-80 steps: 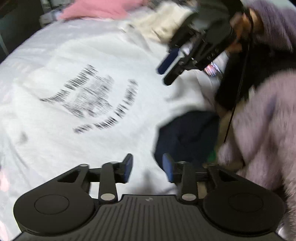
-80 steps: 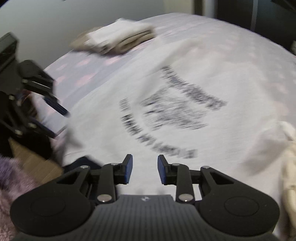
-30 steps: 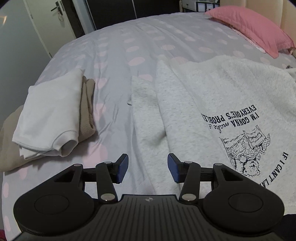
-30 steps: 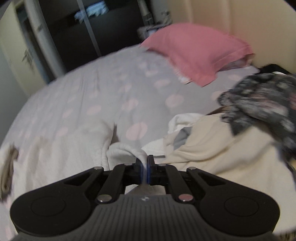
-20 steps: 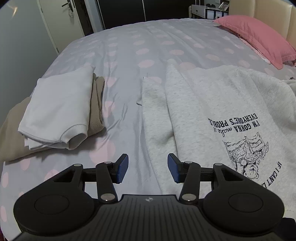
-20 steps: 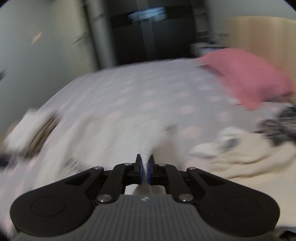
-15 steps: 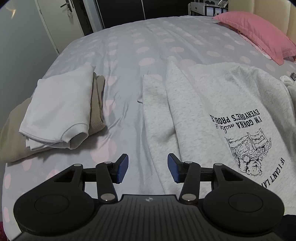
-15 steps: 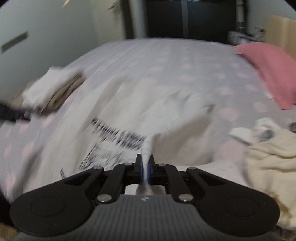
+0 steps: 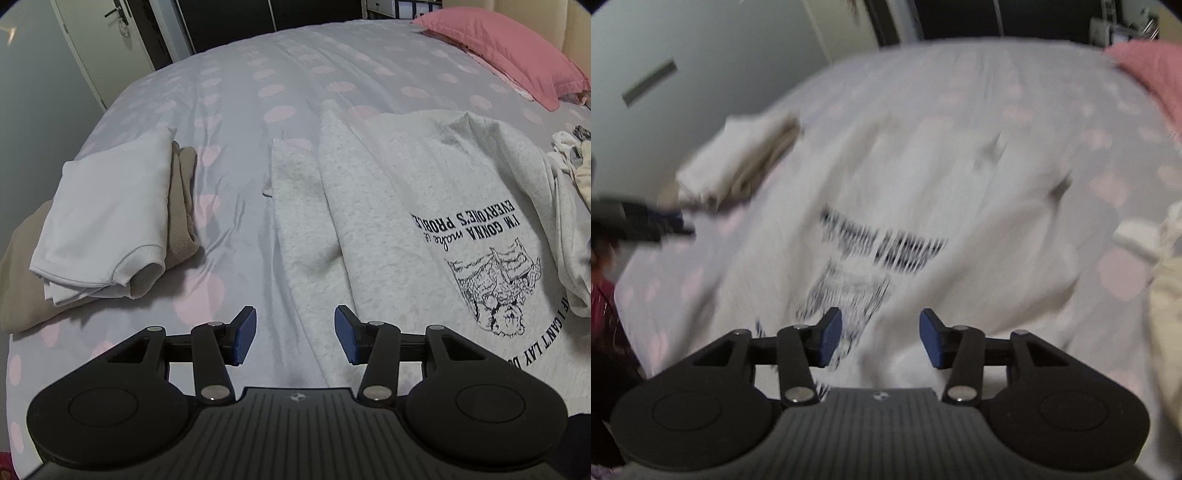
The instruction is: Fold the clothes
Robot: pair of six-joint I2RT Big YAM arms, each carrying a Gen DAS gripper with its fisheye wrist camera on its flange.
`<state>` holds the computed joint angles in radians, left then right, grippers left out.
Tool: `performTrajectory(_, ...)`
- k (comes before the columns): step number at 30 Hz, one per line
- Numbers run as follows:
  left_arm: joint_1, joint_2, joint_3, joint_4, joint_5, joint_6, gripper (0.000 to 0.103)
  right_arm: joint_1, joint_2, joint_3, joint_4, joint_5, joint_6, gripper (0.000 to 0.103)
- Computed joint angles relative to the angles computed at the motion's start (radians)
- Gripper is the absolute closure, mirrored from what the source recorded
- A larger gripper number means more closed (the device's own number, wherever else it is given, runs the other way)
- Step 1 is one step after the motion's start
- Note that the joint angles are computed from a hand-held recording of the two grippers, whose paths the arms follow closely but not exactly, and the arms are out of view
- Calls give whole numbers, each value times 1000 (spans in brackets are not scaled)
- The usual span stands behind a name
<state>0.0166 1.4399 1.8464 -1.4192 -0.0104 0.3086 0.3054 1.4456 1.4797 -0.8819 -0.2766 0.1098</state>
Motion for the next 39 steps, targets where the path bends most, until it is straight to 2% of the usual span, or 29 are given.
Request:
performTrajectory(3, -5, 9, -2, -9, -9, 13, 58, -46, 13, 41, 4, 80, 31, 49)
performTrajectory(5, -10, 14, -2, -13, -13, 17, 58, -90, 49, 71, 4, 98, 98, 50)
performTrajectory(8, -15, 19, 3, -16, -9, 9, 58, -151, 119, 116, -7, 81, 217, 51)
performTrajectory(11, -20, 24, 9, -17, -6, -3, 58, -179, 187, 152, -9, 81, 265, 51)
performTrajectory(14, -28, 37, 16, -24, -17, -3, 58, -188, 252, 178, -17, 94, 277, 51)
performTrajectory(20, -42, 65, 21, -39, -38, 20, 58, -213, 354, 202, 3, 38, 344, 50)
performTrajectory(22, -47, 71, 21, -43, -46, 30, 58, -207, 369, 199, 26, 32, 341, 49)
performTrajectory(23, -50, 74, 21, -45, -50, 34, 58, -199, 368, 196, 37, 37, 311, 52)
performTrajectory(24, -53, 77, 20, -47, -55, 39, 58, -191, 368, 194, 46, 42, 282, 71)
performTrajectory(26, -56, 82, 22, -51, -58, 47, 58, -182, 382, 218, 17, 23, 237, 93)
performTrajectory(32, -59, 81, 35, -48, -55, 38, 58, -159, 331, 212, 5, 152, 197, 97)
performTrajectory(39, -60, 57, 53, -16, -31, 5, 58, -184, 184, 214, -24, 304, 103, 97)
